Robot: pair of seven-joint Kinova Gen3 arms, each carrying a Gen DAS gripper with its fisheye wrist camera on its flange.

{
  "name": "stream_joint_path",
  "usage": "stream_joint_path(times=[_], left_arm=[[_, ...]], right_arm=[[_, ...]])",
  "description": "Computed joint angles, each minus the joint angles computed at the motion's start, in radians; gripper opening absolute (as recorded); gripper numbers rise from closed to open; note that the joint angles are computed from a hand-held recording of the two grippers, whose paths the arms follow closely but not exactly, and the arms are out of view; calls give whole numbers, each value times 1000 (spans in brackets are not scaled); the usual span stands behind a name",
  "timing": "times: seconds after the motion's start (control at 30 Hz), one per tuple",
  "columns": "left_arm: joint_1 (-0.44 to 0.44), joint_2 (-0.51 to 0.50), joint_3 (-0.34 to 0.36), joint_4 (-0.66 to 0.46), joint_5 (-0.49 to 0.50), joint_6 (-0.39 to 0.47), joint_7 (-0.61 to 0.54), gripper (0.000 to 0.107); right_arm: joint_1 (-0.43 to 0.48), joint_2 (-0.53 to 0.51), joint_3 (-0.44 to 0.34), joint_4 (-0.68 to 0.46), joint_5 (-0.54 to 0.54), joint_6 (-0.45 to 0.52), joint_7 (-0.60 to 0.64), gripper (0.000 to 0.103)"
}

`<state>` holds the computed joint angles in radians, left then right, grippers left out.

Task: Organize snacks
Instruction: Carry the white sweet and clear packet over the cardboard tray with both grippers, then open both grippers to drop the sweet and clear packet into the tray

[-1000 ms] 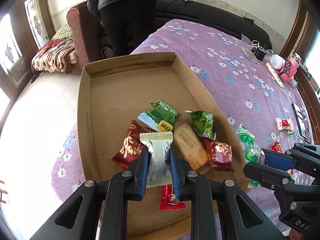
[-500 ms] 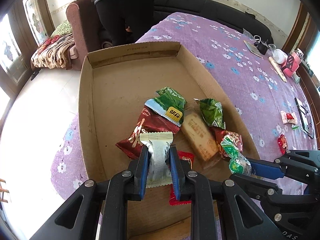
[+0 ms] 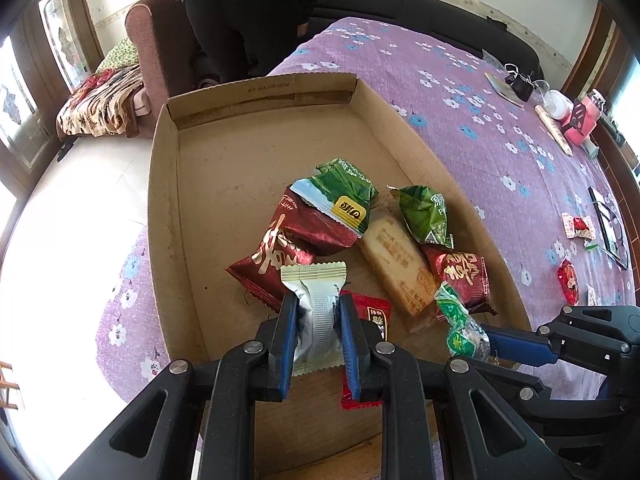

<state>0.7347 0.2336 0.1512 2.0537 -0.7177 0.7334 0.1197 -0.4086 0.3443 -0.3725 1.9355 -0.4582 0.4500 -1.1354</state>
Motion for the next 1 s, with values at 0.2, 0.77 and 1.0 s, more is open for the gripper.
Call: stream_joint_path(times=[0.2,0.77,1.0], left_arm=[[4,-1,2,0,-1,5,3,21],[22,-6,14,-12,-13,34,35,21],[41,-1,25,-38,-27,80,45,21]], right_arm=[[-6,-1,6,1,7,0,-6,20],[24,-34,-13,45,-25,-40,41,20],[46,-72,-19,87,-57,-65,58,20]])
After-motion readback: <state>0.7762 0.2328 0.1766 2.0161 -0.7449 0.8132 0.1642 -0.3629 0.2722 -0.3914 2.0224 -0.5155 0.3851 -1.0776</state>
